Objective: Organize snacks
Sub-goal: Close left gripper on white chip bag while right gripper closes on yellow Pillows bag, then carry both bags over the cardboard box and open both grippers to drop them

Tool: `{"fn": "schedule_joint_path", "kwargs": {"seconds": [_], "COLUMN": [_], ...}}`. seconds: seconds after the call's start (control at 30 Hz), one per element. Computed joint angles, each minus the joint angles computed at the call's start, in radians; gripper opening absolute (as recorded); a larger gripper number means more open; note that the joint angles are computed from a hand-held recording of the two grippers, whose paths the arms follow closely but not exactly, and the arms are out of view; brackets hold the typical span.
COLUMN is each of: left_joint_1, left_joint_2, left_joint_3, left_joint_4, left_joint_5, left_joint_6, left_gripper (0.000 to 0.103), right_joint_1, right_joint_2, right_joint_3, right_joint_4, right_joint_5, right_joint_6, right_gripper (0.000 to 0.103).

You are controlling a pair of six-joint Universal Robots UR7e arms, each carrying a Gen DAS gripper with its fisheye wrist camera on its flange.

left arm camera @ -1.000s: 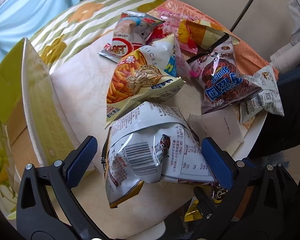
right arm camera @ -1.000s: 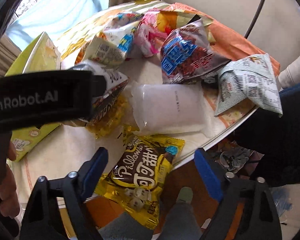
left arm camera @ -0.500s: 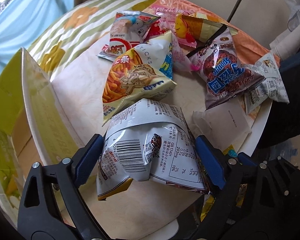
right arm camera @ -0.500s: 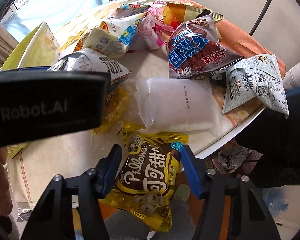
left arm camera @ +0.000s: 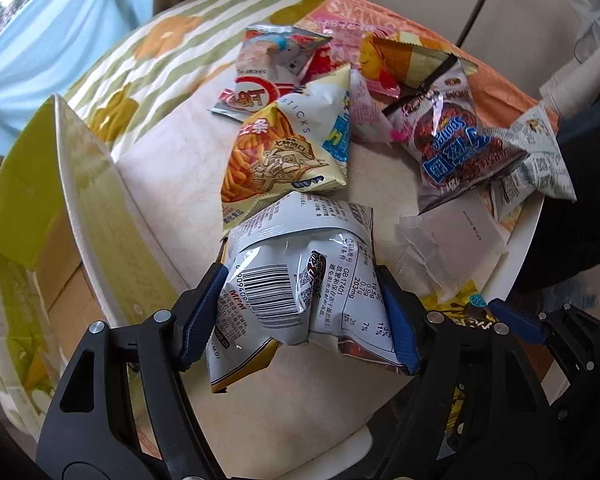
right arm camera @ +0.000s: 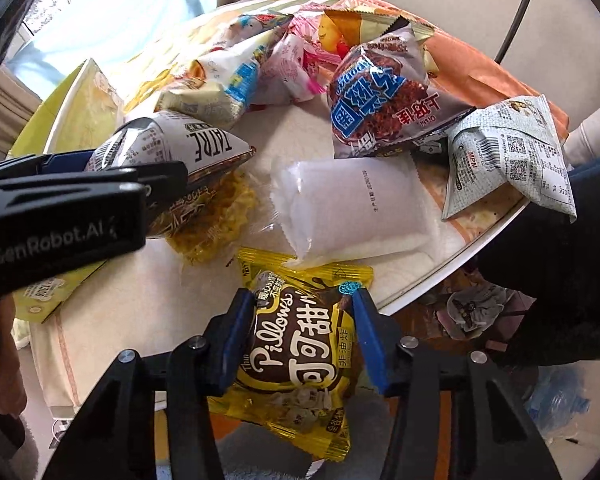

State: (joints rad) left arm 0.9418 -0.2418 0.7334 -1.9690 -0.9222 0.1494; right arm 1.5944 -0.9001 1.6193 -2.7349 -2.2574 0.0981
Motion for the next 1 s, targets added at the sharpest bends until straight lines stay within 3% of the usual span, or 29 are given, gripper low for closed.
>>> {"fn": "schedule_joint_path", "kwargs": {"seconds": [0.2,0.57,0.8,1.0], "left_joint_1": [-0.027,-0.074,-0.087,-0.072], "left_joint_2": [-0.059,-0.159,-0.201,-0.238], "left_joint_3": [0.092,0.197,0.2,0.207], "left_joint_4": [-0.083,-0.223,-0.322,-0.364], "left_joint_5": [0.034,0.094,0.153,0.236], "left_joint_6": [-0.05,-0.172,-0.24,-0.298], "left_gripper": [0.068,0.068,0.068,0.068], "right_joint_1": [-0.001,0.018,0.047,0.073], "right_joint_2": [-0.033,-0.098,-0.077,-0.005], "right_joint_3": [0.015,0.016,-0.091,-0.255], "right_joint_4": [0.011,-0.07,-0.068,0.023], "right_joint_5": [0.057,0.131,0.178,0.251], "right_joint_6": [-0.04,-0.238,-0.404,-0.52], "right_gripper": [0.046,0.046,0.046,0.046]}}
